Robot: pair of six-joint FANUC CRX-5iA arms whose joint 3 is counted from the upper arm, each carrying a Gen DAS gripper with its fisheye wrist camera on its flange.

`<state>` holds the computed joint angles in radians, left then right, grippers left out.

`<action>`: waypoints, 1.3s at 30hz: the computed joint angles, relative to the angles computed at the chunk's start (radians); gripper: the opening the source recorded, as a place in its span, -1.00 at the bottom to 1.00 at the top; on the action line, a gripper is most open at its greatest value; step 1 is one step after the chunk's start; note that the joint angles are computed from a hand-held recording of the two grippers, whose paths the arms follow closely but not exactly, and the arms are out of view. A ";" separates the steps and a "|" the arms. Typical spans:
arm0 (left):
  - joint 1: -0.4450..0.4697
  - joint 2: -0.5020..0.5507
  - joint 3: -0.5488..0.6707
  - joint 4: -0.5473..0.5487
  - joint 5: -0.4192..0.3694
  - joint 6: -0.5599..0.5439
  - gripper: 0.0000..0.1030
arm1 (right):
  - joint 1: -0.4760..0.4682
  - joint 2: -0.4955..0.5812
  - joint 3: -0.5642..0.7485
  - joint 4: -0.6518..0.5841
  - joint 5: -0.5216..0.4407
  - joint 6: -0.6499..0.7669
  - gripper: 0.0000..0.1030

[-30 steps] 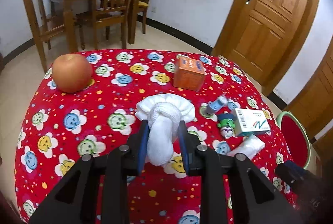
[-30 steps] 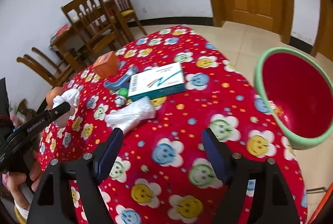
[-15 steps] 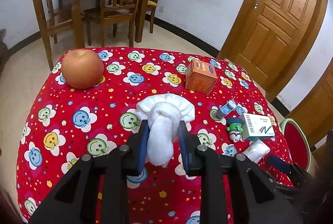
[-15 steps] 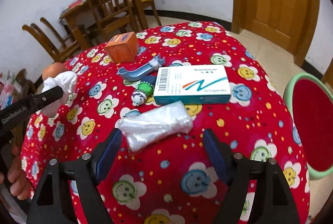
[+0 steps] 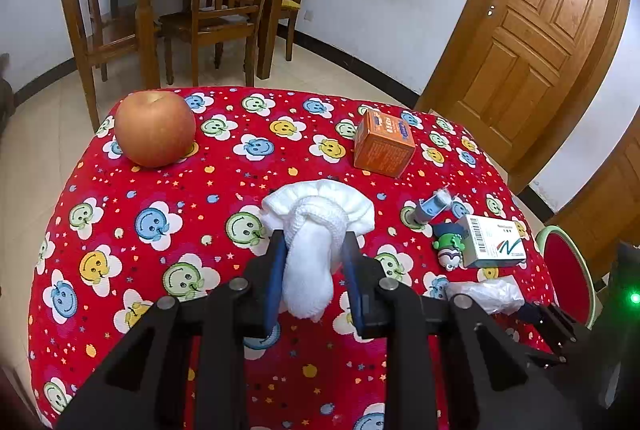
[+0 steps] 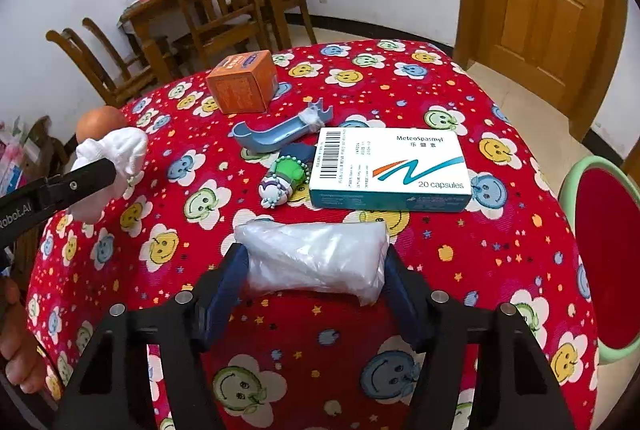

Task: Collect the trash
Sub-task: 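Carry the white cloth and clear plastic bag over the red bucket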

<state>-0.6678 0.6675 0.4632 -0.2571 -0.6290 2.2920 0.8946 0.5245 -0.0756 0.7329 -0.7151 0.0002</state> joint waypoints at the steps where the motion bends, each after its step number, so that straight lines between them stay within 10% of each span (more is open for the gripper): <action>1: 0.000 0.000 0.000 0.000 0.000 0.000 -0.47 | 0.000 -0.005 -0.008 0.005 0.005 -0.013 0.28; 19: -0.016 0.002 0.001 0.024 0.023 -0.047 -0.47 | 0.037 -0.273 -0.350 0.307 0.074 -0.489 0.27; 39: -0.118 0.036 0.112 0.140 0.022 -0.253 -0.47 | 0.083 -0.555 -0.638 0.416 -0.101 -0.820 0.27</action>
